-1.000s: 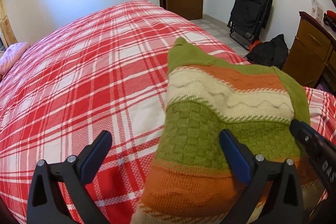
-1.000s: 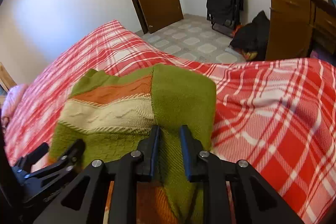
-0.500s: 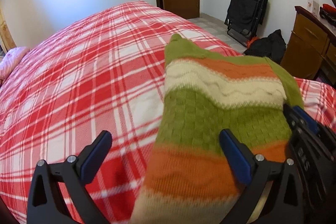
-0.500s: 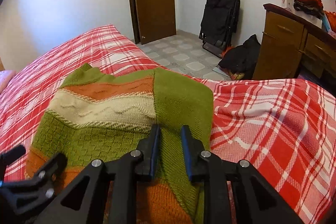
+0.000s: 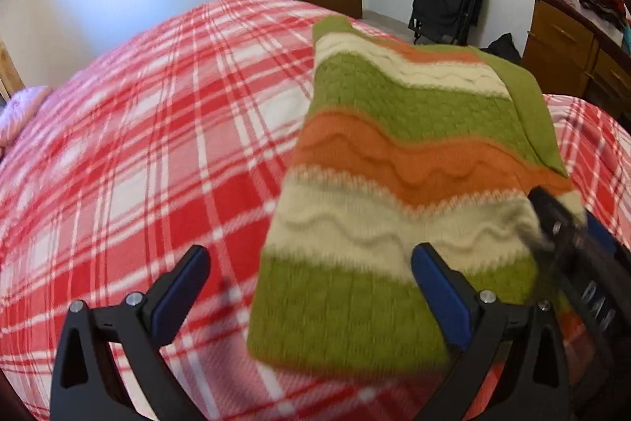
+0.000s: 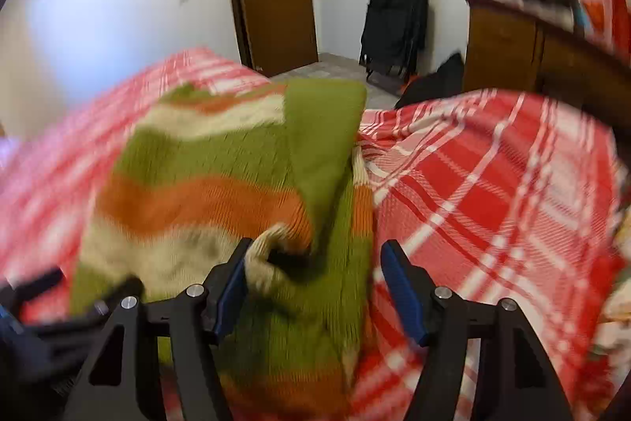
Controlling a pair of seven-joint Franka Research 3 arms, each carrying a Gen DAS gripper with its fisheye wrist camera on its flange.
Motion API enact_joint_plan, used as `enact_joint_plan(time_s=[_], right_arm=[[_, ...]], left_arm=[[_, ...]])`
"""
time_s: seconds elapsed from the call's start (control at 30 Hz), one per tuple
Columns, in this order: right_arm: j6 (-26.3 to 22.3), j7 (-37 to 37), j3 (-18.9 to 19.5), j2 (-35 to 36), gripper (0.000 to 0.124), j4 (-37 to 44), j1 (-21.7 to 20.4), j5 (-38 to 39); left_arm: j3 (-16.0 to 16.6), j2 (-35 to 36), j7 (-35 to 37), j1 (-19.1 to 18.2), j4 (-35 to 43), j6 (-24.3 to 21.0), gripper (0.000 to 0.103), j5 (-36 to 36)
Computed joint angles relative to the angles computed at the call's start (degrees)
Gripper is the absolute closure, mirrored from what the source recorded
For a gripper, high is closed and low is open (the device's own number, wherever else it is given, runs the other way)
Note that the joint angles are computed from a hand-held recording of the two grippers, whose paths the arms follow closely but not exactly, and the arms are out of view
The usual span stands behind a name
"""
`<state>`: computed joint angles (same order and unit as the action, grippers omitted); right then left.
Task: Fold small clothes
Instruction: 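Lay the folded bundle on the bed and open both grippers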
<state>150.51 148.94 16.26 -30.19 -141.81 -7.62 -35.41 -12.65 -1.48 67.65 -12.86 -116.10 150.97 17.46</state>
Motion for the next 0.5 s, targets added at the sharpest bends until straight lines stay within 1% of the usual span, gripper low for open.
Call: enact_joint_plan(time_s=[0.03, 0.1, 0.17, 0.2, 0.27, 0.3, 0.33, 0.4, 0.43, 0.5], right_arm=[[-0.4, -0.1, 0.2, -0.6, 0.058, -0.3, 0.3, 0.0], [-1.3, -2.3, -1.2, -2.3, 0.058, -1.5, 2.7, 3.0], [-2.6, -5.0, -2.7, -4.6, 0.058, -3.2, 5.2, 7.0], [-2.4, -5.5, -2.5, -6.1, 0.058, -4.2, 5.3, 7.7], [-3.5, -6.2, -1.6, -10.4, 0.058, -6.1, 5.6, 9.3], [-3.1, -6.4, -1.2, -11.4, 0.058, -6.7, 5.4, 10.0], [-2.8, -6.6, -0.9, -13.9, 0.058, -7.7, 5.4, 10.7], [-2.9, -6.7, 0.4, -16.8, 0.058, -8.2, 4.3, 11.7], [-2.8, -6.5, 1.0, -18.9, 0.058, -8.4, 3.7, 12.2], [-2.5, -6.7, 1.9, -21.6, 0.058, -8.6, 2.7, 13.1]], left_arm=[[0.2, -0.5, 0.9, 0.0, -0.5, -0.1, 0.0, -1.5], [0.5, -1.8, 2.8, 0.1, -1.7, -0.5, 0.0, -4.6], [0.5, -3.1, 2.9, 0.2, -3.1, -0.7, 0.0, -4.9], [0.5, -4.0, 3.0, 0.2, -4.0, -0.6, 0.0, -4.7], [0.5, -5.9, 2.5, 0.4, -6.0, 0.1, 0.0, -3.6], [0.2, -7.0, 1.5, 0.6, -7.2, 0.5, 0.0, -2.0], [-0.1, -8.2, 0.5, 0.8, -8.4, 1.2, 0.0, -0.3], [-0.5, -10.5, -1.2, 1.3, -10.4, 2.4, 0.0, 2.6], [-0.7, -11.9, -1.8, 1.4, -11.5, 3.5, 0.0, 3.7], [-0.1, -14.5, -1.3, 0.9, -13.5, 6.0, 0.0, 3.4]])
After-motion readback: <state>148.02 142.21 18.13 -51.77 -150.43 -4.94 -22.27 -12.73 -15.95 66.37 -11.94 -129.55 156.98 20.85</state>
